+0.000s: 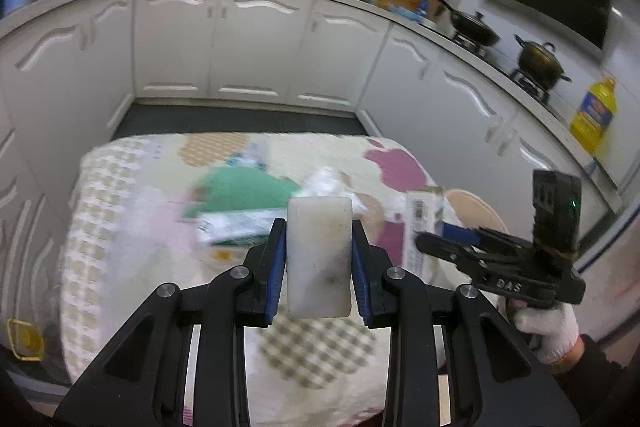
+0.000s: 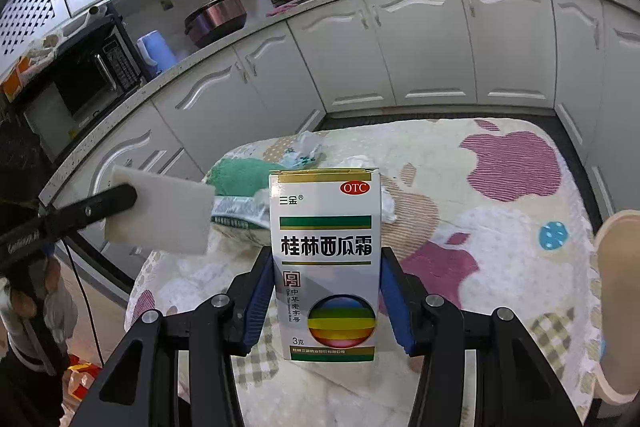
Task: Collect trash
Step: 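Carry the medicine box and foam block over the beige bin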
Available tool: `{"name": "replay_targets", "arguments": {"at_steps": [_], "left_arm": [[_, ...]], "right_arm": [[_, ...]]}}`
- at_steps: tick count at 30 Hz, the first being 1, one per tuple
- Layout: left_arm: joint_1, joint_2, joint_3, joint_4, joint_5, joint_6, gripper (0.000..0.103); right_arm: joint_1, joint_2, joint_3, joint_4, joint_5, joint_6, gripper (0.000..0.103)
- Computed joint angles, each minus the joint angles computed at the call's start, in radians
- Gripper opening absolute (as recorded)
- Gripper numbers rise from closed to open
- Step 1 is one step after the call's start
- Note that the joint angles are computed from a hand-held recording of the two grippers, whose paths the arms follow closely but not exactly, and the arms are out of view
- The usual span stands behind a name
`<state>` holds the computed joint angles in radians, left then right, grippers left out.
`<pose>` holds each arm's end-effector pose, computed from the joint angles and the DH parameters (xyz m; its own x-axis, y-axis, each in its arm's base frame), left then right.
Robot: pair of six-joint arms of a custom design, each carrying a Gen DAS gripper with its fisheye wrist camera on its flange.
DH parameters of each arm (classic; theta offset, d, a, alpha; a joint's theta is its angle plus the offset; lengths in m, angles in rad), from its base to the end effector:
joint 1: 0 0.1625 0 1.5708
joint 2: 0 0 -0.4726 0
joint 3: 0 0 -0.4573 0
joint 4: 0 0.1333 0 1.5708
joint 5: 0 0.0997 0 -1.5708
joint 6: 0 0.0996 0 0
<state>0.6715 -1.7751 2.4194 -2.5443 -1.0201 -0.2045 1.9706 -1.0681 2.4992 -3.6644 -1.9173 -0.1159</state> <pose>-0.1912 -0.3888 0.3025 -0.7993 0.4306 -0.4192 0.5908 0.6906 -0.4171 0.2581 -0.3552 0.1112 -0.9059 -0.2565 0.3371 -0.4144 0.7013 -0.5800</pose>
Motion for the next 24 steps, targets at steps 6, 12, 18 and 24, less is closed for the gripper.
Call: {"name": "replay_targets", "arguments": {"at_steps": [6, 12, 18, 24], "left_arm": [[-0.033, 0.084, 0.02, -0.043, -0.036, -0.004, 0.027], [-0.043, 0.18, 0.017, -0.091, -0.066, -0.001, 0.027], [-0.049, 0.254, 0.003, -0.131, -0.085, 0.007, 0.027], [-0.058, 0.318, -0.008, -0.162, -0.102, 0.007, 0.027]], "right_arm": [[-0.005, -0.044, 0.046, -0.021, -0.032, -0.002, 0.049], [-0.035, -0.102, 0.095, -0.042, -0.047, -0.002, 0.049], [-0.067, -0.154, 0.135, -0.055, -0.046, 0.0, 0.049], [-0.093, -0.188, 0.163, -0.062, -0.046, -0.002, 0.049]]}}
